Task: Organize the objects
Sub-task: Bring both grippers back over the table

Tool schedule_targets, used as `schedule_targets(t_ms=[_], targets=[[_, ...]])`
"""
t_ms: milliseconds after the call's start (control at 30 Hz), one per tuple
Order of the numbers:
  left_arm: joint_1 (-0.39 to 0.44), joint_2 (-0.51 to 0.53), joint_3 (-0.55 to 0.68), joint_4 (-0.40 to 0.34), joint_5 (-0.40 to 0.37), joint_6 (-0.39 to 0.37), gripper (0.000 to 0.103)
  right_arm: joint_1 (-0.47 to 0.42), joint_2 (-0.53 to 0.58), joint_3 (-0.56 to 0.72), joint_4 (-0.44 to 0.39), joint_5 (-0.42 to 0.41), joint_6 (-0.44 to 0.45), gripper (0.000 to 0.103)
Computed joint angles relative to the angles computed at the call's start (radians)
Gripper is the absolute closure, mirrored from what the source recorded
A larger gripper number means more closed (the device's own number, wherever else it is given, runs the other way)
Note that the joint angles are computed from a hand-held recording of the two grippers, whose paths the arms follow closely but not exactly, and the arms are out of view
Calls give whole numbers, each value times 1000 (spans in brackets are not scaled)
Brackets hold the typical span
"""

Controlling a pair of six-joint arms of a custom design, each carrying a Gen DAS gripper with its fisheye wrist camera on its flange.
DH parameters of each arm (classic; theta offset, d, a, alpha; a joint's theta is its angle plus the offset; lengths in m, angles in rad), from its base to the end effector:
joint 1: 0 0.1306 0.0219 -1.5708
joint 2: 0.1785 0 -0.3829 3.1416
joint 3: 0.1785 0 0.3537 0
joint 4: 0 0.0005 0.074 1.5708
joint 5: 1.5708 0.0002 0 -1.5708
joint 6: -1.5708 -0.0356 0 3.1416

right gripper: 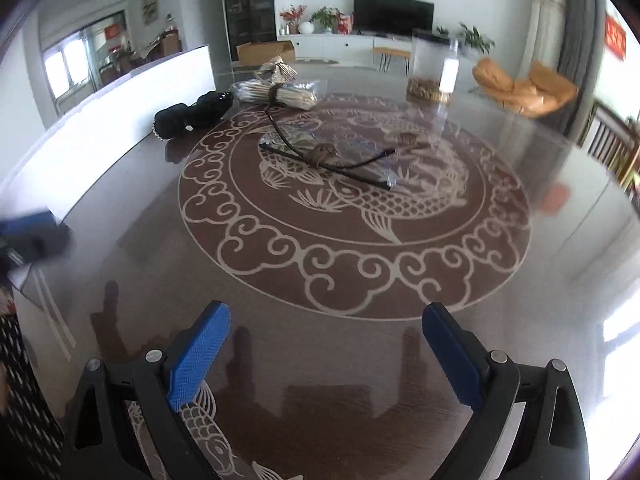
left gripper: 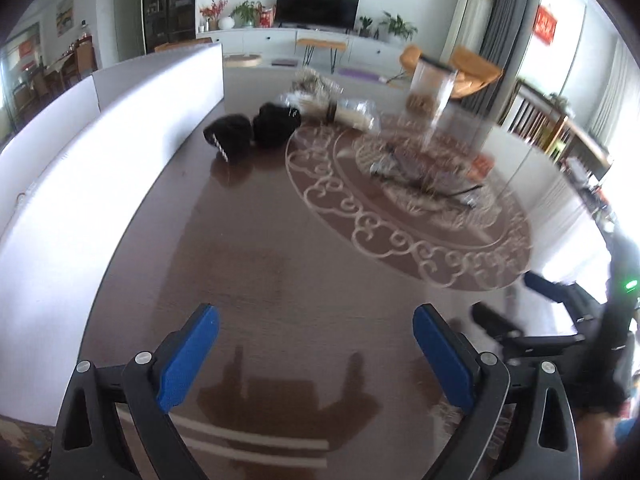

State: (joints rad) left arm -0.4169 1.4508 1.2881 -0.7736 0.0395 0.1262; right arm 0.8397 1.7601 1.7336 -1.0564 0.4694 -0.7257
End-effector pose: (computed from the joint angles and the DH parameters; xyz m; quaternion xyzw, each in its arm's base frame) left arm 0.4181 -0.1872 0.3672 0.1437 0.9390 -0.1017 0.2954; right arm 0.3880 0.4077 0.3850 0.0023 0.9455 0.0057 0.3257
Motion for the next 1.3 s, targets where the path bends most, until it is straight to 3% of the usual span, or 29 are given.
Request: schedule_targets(t_ms=[167,500,700,1300], targets=[[5,26,-36,46,-51,4,4,5,22,28,-27,29,8,6],[34,29,-57,43,-87,45,5,26,32,49,-60,64,10,4],[19,35,-60,45,-144,28,4,25,38,58,-73,67,9,4],[23,34,-68,58,-157,41,0,20,42,61,-83,41,3,4]])
